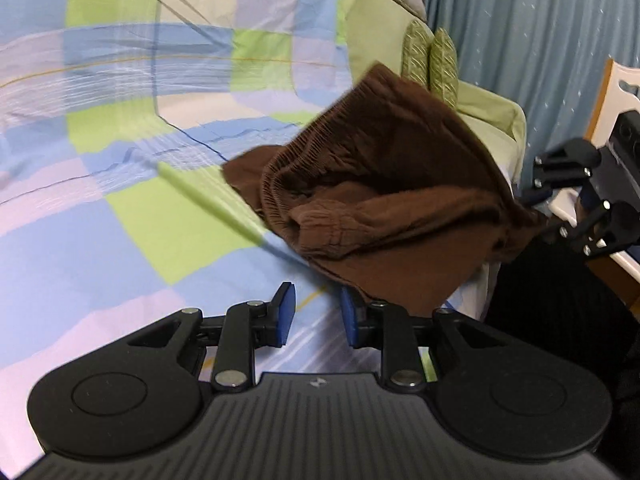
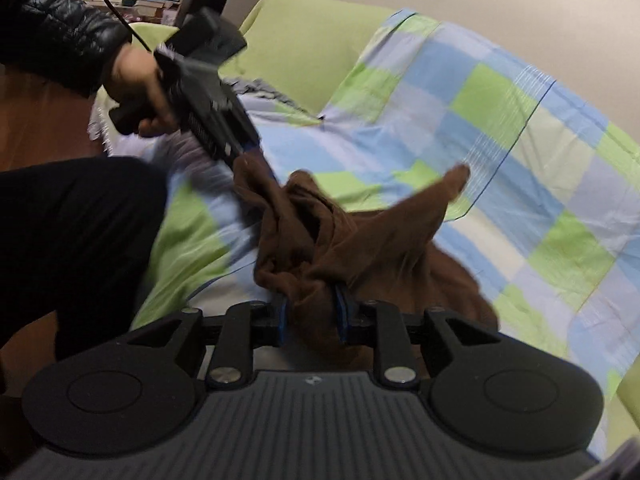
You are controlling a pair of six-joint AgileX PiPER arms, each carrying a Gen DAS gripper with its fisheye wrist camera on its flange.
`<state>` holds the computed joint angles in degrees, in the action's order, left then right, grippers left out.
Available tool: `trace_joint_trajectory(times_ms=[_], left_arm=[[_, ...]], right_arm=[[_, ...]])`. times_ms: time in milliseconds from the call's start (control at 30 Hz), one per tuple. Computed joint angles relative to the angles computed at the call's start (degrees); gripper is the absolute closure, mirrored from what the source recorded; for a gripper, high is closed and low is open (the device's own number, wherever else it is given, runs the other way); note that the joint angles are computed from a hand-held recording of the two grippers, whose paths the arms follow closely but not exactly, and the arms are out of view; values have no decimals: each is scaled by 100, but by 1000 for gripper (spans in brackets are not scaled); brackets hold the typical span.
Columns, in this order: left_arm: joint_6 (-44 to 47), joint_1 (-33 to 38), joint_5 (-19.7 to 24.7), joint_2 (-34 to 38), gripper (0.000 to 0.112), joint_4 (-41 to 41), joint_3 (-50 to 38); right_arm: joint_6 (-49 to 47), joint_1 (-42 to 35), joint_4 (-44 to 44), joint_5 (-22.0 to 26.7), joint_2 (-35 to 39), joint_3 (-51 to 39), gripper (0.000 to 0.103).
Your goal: Fold clothes
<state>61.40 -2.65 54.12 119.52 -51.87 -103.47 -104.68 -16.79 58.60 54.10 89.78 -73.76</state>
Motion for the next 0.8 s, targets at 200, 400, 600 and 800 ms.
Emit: trace_joint_trajectory(times_ms=[200,400,600,800], left_arm=[[-10,64,-228,-152,82,-161,-50],[-268,-84,-544,62,80,-185,-389],[-25,-94,-916,-236,76,-317,114],[-22,-71,-1147,-396,72,-237,217]], right_arm=[[618,-557,514,1011,57,-493,79],[1387,-546,1319,306,500,-963,75],[2519,437,460,-672,1583,-2161,75],[2459,996,-547,837,2142,-2947,75]])
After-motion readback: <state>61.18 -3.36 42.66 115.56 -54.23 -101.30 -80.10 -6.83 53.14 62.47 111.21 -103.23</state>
